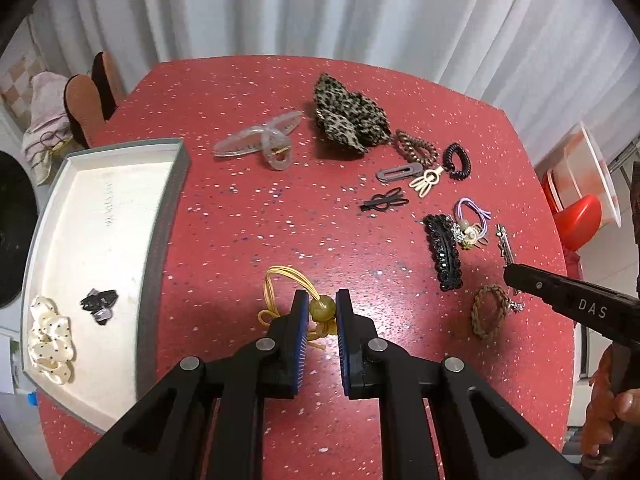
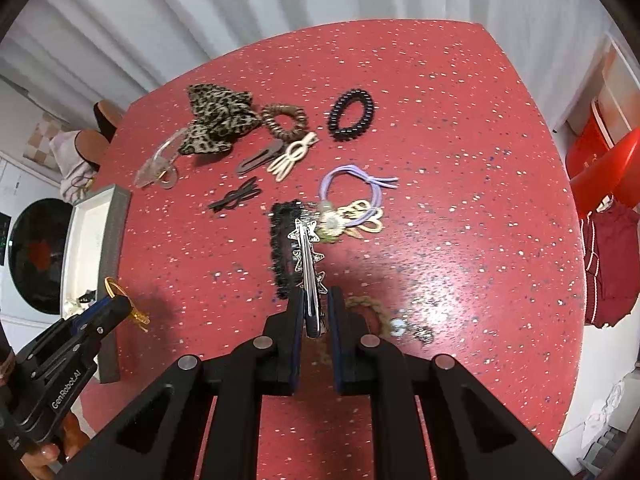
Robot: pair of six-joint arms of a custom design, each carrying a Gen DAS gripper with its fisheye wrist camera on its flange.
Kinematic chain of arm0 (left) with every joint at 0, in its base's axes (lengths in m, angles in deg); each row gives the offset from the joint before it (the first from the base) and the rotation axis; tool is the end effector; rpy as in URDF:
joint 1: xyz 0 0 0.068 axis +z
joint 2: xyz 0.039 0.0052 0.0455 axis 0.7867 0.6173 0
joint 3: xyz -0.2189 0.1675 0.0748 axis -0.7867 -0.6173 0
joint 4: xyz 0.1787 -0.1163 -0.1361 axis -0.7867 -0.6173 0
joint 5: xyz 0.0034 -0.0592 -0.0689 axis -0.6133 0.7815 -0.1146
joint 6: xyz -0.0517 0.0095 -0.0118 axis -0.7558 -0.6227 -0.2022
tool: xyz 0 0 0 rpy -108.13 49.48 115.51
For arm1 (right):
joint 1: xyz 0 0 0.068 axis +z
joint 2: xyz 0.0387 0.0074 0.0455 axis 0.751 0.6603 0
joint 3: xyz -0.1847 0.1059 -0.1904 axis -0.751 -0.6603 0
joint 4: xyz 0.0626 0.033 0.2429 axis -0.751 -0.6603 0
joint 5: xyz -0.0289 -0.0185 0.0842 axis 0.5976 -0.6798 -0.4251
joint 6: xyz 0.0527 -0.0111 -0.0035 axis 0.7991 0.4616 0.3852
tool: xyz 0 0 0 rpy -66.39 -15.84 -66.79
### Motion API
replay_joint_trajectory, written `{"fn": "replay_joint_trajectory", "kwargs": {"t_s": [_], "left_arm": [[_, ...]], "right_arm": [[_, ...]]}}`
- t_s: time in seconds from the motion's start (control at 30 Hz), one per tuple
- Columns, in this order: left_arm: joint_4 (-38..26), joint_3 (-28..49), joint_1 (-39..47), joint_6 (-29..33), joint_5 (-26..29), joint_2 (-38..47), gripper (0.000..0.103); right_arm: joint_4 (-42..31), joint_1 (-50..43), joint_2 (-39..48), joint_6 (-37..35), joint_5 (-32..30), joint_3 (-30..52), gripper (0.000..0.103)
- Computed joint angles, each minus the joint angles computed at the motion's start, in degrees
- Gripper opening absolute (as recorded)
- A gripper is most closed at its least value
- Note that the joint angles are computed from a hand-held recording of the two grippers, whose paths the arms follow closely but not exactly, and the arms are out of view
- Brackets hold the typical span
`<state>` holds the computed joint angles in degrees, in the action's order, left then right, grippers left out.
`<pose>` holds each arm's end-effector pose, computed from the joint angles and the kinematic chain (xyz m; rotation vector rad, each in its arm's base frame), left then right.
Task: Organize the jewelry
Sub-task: 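Carry the yellow hair tie and silver barrette in both tools over the white tray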
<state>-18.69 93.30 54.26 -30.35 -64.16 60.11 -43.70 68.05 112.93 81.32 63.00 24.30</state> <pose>0.2344 0.0011 0.2775 0.3354 2.7123 -0.2627 0.1961 0.0702 0.2612 0.4118 2.7635 0.3001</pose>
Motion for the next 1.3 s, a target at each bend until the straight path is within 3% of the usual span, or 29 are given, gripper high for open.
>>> {"fn": "replay_joint_trajectory", "kwargs": {"t_s": [0.63,0.97,1.3], "left_arm": [[-6.22,8.86,22.25,13.48,8.04,3.41,0.015],[-7.66,15.94,32.9,19.25,10.79,9.82,0.015],[-5.58,21.93,37.79,20.68,10.56,17.18,0.015]], "right_arm": [[1.35,15.89,13.05,6.03,4.06,14.93,0.013],[1.13,22.83,25.92,5.72,4.92,30.1,0.013],[0.37,26.51,38.43,4.68,3.52,44.75,0.013]]}}
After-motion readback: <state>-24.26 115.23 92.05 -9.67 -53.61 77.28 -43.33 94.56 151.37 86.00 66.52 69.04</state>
